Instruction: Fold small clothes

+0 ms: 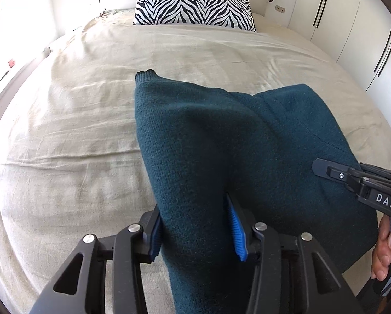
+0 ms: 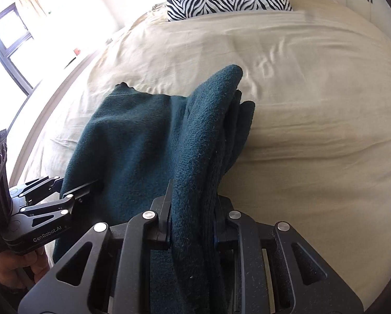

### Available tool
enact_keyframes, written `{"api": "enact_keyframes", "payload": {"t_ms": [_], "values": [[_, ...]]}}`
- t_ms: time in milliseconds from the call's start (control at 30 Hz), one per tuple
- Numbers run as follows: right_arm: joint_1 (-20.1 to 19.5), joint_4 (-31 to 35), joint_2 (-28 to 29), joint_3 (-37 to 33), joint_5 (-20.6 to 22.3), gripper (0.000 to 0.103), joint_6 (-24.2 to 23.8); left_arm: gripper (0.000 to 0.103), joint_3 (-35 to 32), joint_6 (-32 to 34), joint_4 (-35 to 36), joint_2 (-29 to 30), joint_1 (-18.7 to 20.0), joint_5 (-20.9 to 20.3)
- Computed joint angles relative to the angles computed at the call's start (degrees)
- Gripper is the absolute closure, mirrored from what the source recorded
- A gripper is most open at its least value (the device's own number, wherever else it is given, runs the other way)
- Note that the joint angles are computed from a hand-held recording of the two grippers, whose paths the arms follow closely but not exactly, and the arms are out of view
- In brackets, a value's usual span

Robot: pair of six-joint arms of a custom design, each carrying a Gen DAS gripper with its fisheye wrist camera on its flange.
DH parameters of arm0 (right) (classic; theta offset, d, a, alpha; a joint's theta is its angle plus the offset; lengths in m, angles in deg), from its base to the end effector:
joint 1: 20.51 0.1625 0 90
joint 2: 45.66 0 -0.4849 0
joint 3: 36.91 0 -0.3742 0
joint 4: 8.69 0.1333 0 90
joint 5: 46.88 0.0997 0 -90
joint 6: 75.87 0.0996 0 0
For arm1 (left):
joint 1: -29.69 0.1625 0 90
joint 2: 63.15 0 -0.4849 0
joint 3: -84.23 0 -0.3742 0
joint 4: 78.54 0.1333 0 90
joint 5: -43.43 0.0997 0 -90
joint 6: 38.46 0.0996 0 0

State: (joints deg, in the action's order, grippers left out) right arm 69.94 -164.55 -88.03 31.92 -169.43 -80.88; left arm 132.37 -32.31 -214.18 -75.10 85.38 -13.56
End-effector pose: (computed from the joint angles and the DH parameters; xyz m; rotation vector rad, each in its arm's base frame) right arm 0.0862 -0.8229 0.3210 -0.1378 -2.4368 0.8403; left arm -0.3459 -0.8396 -0.0241 0.8375 2.4563 -0.3950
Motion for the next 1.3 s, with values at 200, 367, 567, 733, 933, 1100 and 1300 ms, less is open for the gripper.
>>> {"api": "enact_keyframes", "payload": {"t_ms": [200,367,567,733,933,1100,1300], "values": [[-2.56,-1.82,-0.67,2.11,4.87,0.079,1.8,0.052,0.26,0.61,-1.42,0.37,0.08,0.13],[-4.1,-2.71,-1.05,2.83,7.95,0.063,3.08,0.051,2.5,0.55,-3.65,-0.43,0.28,-0.46],[-6.74,-3.09,-2.45,4.07,16.2,0.059,5.42,0.042,3.35,-0.05,-5.89,-0.56,0.85,-1.16],[-6.62,-6.71,-4.53,7.56,15.76,0.055,8.0,0.03,5.74,-3.23,-7.93,-2.13,1.49,-2.94],[-2.86,-18.3,-7.31,14.41,3.57,0.048,4.56,0.031,16.94,-1.76,-20.21,-6.92,0.2,-1.56],[1.61,-33.4,-7.56,17.82,-7.49,0.047,-5.48,0.015,28.16,4.53,-38.83,-10.88,-2.96,5.5],[7.2,-60.3,-4.88,18.13,-10.93,0.004,-24.59,0.0,35.24,19.52,-65.13,-13.25,-7.59,9.47]]}}
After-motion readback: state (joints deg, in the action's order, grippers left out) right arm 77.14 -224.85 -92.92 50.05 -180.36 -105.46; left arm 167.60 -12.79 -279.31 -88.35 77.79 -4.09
